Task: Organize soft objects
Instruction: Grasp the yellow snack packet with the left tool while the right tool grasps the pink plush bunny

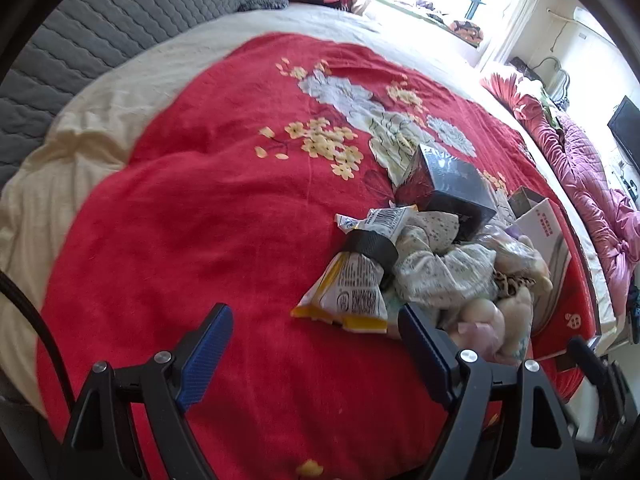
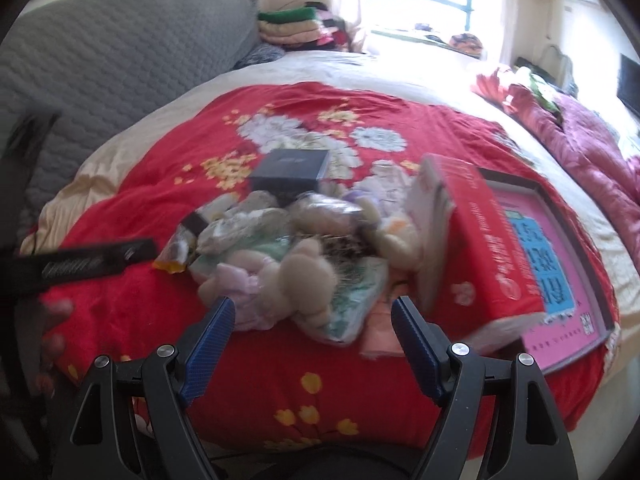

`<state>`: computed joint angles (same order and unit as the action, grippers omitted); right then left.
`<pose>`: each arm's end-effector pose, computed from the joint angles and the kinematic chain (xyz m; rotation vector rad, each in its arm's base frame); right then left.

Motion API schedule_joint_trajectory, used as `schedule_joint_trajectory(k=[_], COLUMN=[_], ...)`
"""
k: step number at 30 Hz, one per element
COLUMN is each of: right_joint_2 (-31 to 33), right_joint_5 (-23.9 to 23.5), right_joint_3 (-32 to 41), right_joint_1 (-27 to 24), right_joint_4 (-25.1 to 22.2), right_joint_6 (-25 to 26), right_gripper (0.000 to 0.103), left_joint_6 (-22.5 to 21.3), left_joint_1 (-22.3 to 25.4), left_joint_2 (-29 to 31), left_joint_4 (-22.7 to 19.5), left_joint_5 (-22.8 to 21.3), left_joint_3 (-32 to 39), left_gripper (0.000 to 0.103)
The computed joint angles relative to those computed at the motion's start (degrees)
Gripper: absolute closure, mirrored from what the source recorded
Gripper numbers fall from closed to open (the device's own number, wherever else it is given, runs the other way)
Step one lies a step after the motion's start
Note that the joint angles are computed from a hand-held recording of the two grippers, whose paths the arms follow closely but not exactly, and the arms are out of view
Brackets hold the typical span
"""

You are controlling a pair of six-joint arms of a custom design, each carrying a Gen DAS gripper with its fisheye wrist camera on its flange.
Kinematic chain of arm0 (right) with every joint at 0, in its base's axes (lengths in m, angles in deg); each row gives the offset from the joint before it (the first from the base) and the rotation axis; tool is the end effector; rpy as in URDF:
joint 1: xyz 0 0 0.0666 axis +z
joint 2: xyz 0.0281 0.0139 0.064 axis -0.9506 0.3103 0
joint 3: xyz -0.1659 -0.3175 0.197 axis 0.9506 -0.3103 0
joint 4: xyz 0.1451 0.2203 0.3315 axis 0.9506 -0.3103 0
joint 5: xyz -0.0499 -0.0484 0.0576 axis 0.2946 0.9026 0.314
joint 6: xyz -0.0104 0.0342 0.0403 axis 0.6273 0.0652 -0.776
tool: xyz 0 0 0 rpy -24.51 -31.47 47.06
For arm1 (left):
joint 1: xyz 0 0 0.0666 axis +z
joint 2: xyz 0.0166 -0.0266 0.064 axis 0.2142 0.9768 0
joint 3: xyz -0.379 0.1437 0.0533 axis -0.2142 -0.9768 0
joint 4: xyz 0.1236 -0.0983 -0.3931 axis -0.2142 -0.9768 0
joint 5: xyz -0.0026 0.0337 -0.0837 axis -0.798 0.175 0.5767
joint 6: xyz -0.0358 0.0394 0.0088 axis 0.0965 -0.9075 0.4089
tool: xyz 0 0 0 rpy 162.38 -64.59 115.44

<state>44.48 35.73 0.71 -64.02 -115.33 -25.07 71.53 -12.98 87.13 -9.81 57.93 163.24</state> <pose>0.3865 0.0529 0.4971 -0.1855 2.4509 0.0413 0.4767 -0.2249 0.4830 -0.0946 2.6261 -0.2916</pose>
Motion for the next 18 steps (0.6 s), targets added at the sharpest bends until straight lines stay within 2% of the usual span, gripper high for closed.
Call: schedule_joint_trajectory(k=[4, 6, 9, 14, 17, 18], right_joint_2=[1.0, 1.1, 1.8, 3.7, 5.0, 5.5], right_joint_5=[-1.5, -0.6, 2.8, 7.2, 11.7, 14.9], right_joint_3=[0.2, -0.1, -0.4, -1.0, -1.9, -2.4], right_joint_1=[0.2, 1.2, 3.7, 7.5, 10.1, 11.4], right_joint_4=[0.5, 0.6, 0.4, 3.0, 5.6, 6.7], right_joint_6=[1.2, 2.3, 3.8, 5.6, 8.5, 9.8], right_gripper=[0.022, 0.022, 0.022, 0.022, 0.022, 0.022], left_joint_6=[-1.6, -1.9, -2.5, -3.3, -3.4, -3.3], left_joint_1=[0.2, 0.2, 0.5, 1.2, 1.8, 1.9], left_joint_2=[2.2, 2.8, 3.8, 4.3, 4.5, 4.6], left_joint_4=[0.1, 0.3, 0.5, 2.0, 2.9, 3.2], left_joint_5=[0.7, 0.1, 0.6, 1.8, 3.0, 3.2], left_joint_3=[1.3, 1.4, 1.6, 1.3, 1.2, 1.1], left_gripper=[0.019, 0.019, 0.019, 0.019, 0.019, 0.019])
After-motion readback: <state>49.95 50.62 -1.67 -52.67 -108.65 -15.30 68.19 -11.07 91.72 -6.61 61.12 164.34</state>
